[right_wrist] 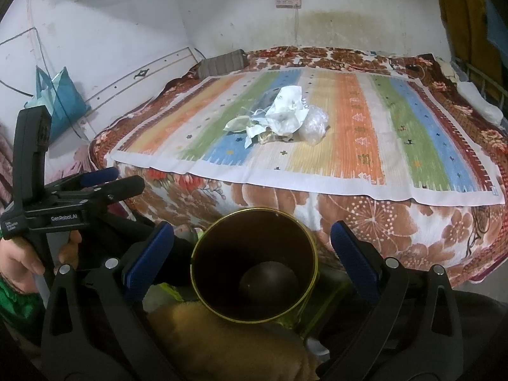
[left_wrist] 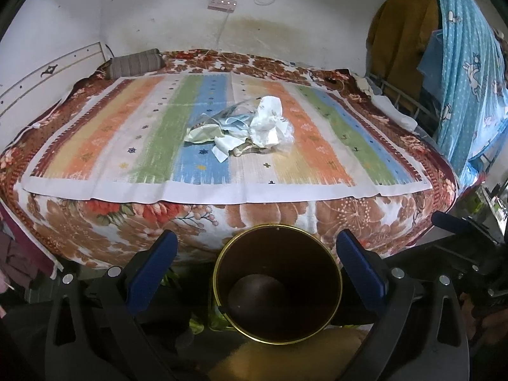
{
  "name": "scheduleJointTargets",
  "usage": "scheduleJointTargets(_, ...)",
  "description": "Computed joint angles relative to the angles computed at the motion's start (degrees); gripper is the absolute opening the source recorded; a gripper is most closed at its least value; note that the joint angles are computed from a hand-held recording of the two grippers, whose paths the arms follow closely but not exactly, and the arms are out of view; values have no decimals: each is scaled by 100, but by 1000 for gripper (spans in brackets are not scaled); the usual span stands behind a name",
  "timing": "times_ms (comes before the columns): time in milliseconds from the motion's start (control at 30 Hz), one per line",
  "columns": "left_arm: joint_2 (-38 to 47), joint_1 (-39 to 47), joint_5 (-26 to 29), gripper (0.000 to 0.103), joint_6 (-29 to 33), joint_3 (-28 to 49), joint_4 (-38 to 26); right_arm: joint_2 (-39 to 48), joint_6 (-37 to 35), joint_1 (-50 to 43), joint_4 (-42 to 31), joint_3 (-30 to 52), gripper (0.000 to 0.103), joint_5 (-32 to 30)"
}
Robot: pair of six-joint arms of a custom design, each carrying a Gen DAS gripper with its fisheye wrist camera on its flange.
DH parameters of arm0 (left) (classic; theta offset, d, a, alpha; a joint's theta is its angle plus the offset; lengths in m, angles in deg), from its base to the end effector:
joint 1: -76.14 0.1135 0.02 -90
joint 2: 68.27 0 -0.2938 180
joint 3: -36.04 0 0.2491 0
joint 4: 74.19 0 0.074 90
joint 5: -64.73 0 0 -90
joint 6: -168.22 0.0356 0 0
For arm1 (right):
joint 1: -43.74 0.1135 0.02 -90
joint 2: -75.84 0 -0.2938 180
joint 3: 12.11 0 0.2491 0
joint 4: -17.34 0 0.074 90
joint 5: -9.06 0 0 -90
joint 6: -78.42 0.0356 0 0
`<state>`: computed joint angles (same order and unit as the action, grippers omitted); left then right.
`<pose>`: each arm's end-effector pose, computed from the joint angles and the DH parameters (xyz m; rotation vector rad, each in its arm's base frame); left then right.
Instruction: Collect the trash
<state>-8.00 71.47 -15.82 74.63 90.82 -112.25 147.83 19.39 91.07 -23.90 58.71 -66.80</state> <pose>0.2002 -0.0222 0.2696 0.1047 2.3306 -0.2643 0.1815 0.1841 0.3146 -0.2042 2.3114 0.4222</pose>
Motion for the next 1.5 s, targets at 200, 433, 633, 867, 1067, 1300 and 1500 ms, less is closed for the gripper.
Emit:
scheduleJointTargets(200,171,7,-148,97,-225,68,87,32,-42,53,-20,-3,94,139)
scheduleJointTargets(433,285,74,-76,97,-167,155,78,146,-90,-149,25,104,94,-113)
scheduleJointTargets(633,889,632,724,97,-192,660,-237,306,-70,-480,64,264,94,-502)
scheduleJointTargets(867,999,110,-22,97,109,854,-140,574,-301,-812,-34,636,94,-814)
scheduleJointTargets(1067,1287,3,-341,97,317,1176,-118,900,-544,-963,-264,1090,94,-909)
scheduleJointTargets(1300,1665,-141,-669,97,774,1676,-53,1331,-836,-1165,-464,1714,94,-1042)
scheduleJointTargets(1500,2241,-119,-1117,97,1112,2297,50,1808,-1056,-1388,-703,2369,94,-1102)
